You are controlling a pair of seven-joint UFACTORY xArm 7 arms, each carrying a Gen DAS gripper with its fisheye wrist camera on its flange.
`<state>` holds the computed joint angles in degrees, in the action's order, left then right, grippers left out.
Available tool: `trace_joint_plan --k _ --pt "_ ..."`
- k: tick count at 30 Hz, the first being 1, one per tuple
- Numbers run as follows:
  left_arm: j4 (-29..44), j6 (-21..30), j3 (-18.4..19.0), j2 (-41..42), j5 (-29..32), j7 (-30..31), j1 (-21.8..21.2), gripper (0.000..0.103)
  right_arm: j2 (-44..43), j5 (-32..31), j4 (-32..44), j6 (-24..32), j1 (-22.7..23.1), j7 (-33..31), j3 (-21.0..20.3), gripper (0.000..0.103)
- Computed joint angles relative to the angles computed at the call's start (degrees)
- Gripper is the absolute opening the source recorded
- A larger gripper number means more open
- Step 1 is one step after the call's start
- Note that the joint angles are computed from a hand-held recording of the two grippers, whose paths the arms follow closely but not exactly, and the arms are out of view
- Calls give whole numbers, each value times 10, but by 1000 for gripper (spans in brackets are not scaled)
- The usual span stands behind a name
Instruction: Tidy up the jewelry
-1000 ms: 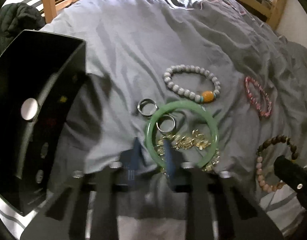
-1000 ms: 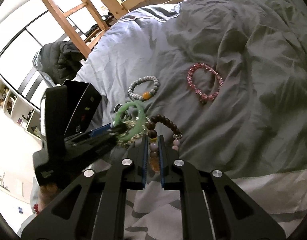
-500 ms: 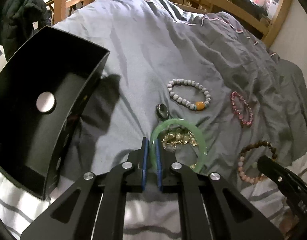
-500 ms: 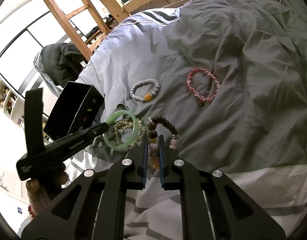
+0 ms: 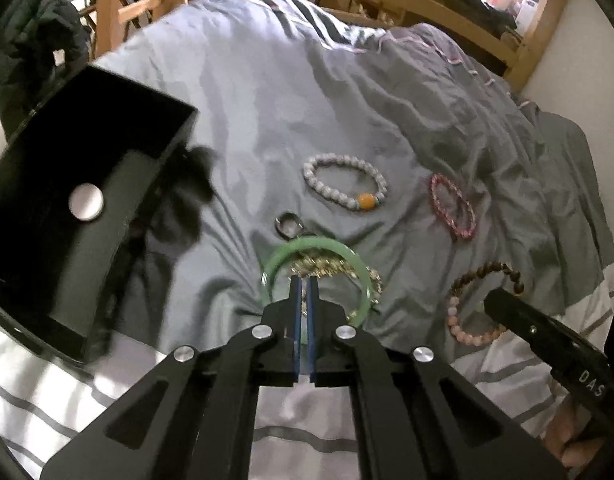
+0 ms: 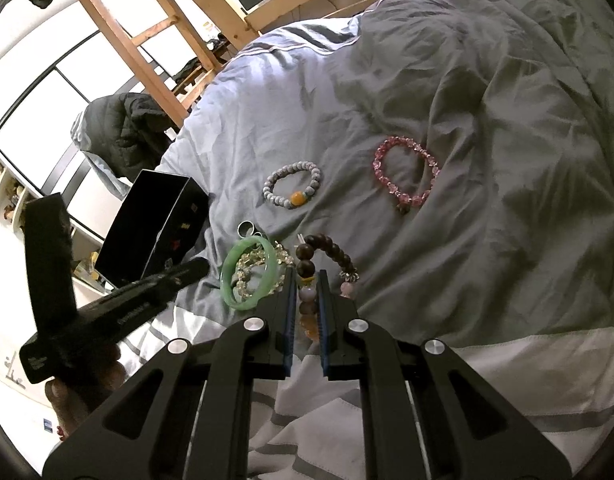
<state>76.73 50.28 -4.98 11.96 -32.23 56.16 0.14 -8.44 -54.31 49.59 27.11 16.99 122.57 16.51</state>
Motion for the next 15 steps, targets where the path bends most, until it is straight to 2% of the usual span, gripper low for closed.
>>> trace_joint_plan --k 1,3,4,5,6,9,15 --pt "-1 3 0 0 5 -1 -1 6 0 0 -1 -2 0 1 -1 11" --pt "-9 4 -2 -2 8 6 -3 21 1 -1 -1 -6 -1 1 -2 11" --pt "-15 -2 -4 -5 5 12 -5 43 2 0 -1 -6 -1 1 -1 11" --pt "-26 -16 -7 -12 -4 24 -7 60 3 1 0 -7 0 0 -2 11" --pt "-35 -27 -8 -16 -9 33 -8 64 5 2 0 -7 0 -1 -2 11" --pt "-40 -30 -9 -17 -11 42 -16 65 7 4 1 -8 2 -5 -3 11" --pt "-40 -76 -11 7 21 15 -32 71 10 0 -1 -17 1 -2 -6 11"
